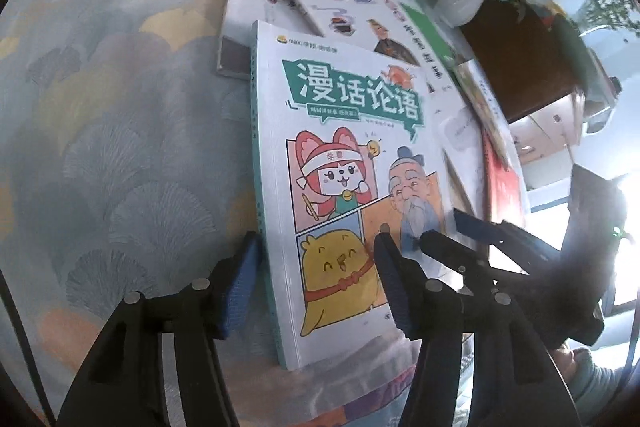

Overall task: Organize books
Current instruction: 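Lift the comic book with both grippers and carry it toward the milk bottle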

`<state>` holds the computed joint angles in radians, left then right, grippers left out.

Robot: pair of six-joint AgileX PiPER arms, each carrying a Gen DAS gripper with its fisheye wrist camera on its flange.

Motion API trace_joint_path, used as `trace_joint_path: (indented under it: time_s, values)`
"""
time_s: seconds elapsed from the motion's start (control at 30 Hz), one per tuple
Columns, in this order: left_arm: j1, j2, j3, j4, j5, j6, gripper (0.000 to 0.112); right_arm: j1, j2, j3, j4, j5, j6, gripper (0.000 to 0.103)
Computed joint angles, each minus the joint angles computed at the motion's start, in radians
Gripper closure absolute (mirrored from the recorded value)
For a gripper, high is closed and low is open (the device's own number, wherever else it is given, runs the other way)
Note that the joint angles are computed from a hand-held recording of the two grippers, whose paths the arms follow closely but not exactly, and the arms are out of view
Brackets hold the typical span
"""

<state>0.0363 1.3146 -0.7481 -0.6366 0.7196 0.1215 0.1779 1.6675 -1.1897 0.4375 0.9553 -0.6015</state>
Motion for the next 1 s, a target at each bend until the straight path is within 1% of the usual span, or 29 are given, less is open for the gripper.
trace_joint_path:
  time_s: [0.03,0.07,0.1,0.13,0.2,0.23,0.27,0.3,0.33,0.4,0.43,0.47,0.5,0.57,0.67,0.73,0.77,0.83,0.9,1.0]
  values:
    - [0.028,-0.013,0.013,-0.055,0.010,0.055,0.062,-0.013,-0.008,0.012,0.015,-0.001,-0.008,0.049]
    - [0.078,-0.035,0.032,-0.150,0.038,0.146,0.063,-0.018,-0.013,0.021,0.026,-0.003,-0.004,0.049]
    - [0.121,-0.049,0.045,-0.229,0.069,0.224,0.063,-0.031,-0.017,0.028,0.038,0.000,-0.007,0.049]
    - [0.175,-0.061,0.052,-0.322,0.123,0.312,0.063,-0.051,-0.022,0.037,0.061,0.006,-0.014,0.049]
    - [0.230,-0.065,0.044,-0.419,0.208,0.404,0.063,-0.077,-0.024,0.048,0.100,0.015,-0.021,0.049]
    - [0.234,-0.065,0.036,-0.437,0.223,0.421,0.063,-0.089,-0.027,0.054,0.117,0.019,-0.020,0.049]
    - [0.226,-0.062,0.030,-0.440,0.222,0.424,0.063,-0.100,-0.030,0.062,0.133,0.020,-0.017,0.049]
    - [0.204,-0.055,0.024,-0.427,0.200,0.408,0.064,-0.109,-0.031,0.067,0.149,0.020,-0.011,0.049]
    - [0.171,-0.046,0.015,-0.379,0.160,0.361,0.066,-0.118,-0.036,0.078,0.161,0.019,-0.012,0.049]
    - [0.112,-0.025,0.009,-0.277,0.090,0.257,0.078,-0.135,-0.043,0.091,0.183,0.022,-0.014,0.049]
    - [0.103,-0.010,0.008,-0.257,0.080,0.233,0.083,-0.142,-0.046,0.096,0.190,0.025,-0.016,0.049]
    - [0.094,0.007,0.012,-0.241,0.073,0.214,0.091,-0.145,-0.049,0.099,0.193,0.024,-0.018,0.049]
    - [0.089,0.019,0.018,-0.231,0.075,0.208,0.094,-0.141,-0.051,0.100,0.190,0.020,-0.016,0.049]
    - [0.080,0.007,0.043,-0.206,0.069,0.184,0.096,-0.125,-0.060,0.108,0.173,-0.001,-0.009,0.048]
    - [0.074,-0.011,0.077,-0.213,0.071,0.173,0.096,-0.091,-0.074,0.119,0.140,-0.039,0.013,0.047]
    - [0.093,-0.006,0.098,-0.259,0.092,0.206,0.096,-0.085,-0.079,0.126,0.130,-0.049,0.018,0.046]
    - [0.097,-0.001,0.108,-0.290,0.092,0.222,0.096,-0.084,-0.075,0.121,0.130,-0.048,0.027,0.044]
    - [0.103,-0.033,0.138,-0.314,0.097,0.231,0.096,-0.089,-0.063,0.109,0.144,-0.033,0.039,0.040]
    - [0.103,-0.031,0.148,-0.367,0.097,0.254,0.096,-0.083,-0.063,0.106,0.136,-0.034,0.050,0.039]
    - [0.014,0.007,0.115,-0.401,0.047,0.218,0.096,-0.073,-0.060,0.094,0.118,-0.023,0.062,0.039]
